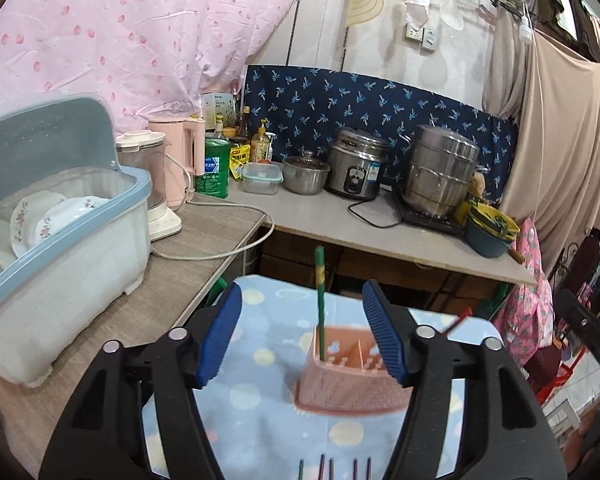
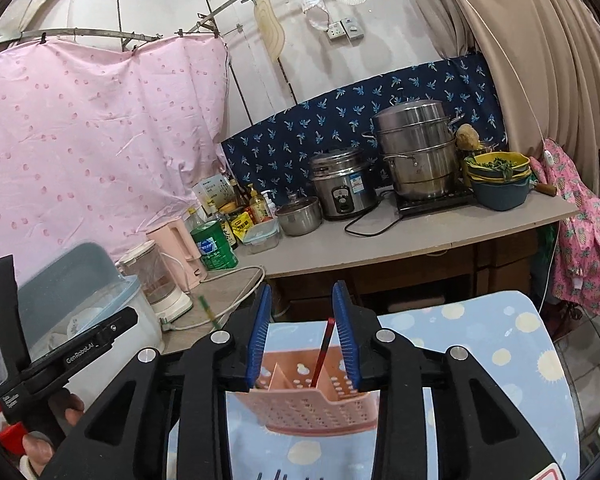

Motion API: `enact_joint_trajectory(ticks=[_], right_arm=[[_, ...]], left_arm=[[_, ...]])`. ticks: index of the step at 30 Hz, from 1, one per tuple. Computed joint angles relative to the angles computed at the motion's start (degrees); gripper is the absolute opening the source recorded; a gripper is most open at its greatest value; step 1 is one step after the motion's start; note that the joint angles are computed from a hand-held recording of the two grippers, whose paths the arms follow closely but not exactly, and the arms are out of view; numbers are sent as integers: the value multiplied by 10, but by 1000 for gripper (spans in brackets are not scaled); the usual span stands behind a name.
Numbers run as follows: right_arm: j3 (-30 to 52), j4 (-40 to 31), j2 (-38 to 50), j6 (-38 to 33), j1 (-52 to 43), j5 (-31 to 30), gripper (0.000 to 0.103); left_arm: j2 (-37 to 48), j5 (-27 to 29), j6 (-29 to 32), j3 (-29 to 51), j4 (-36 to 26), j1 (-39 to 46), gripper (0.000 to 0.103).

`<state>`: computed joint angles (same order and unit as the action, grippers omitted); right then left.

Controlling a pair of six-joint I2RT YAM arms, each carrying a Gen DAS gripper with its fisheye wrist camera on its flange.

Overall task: Organize utensils
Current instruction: 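Open both tools to drop the chopsticks into the pink holder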

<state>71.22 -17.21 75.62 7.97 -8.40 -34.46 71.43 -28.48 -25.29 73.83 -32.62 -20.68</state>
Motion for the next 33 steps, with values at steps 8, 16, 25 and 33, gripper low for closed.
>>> enact_joint_trajectory(ticks=[8,16,25,33], right_arm=[[-134,-123,-155,-109,-108,-80,36],[-257,-281,-279,-286,-221,-116,36],[-378,-381,-352,-472,-336,-107,36],[-444,-363,-356,-515,-379,-91,36]], left_arm=[[-121,-121,-77,-117,-118,-140,65],[-160,-205,-313,-213,-284,-330,65],[-138,-179,-579,-317,-365,-491,65],[-114,-142,-686,-372,-356,-556,65]])
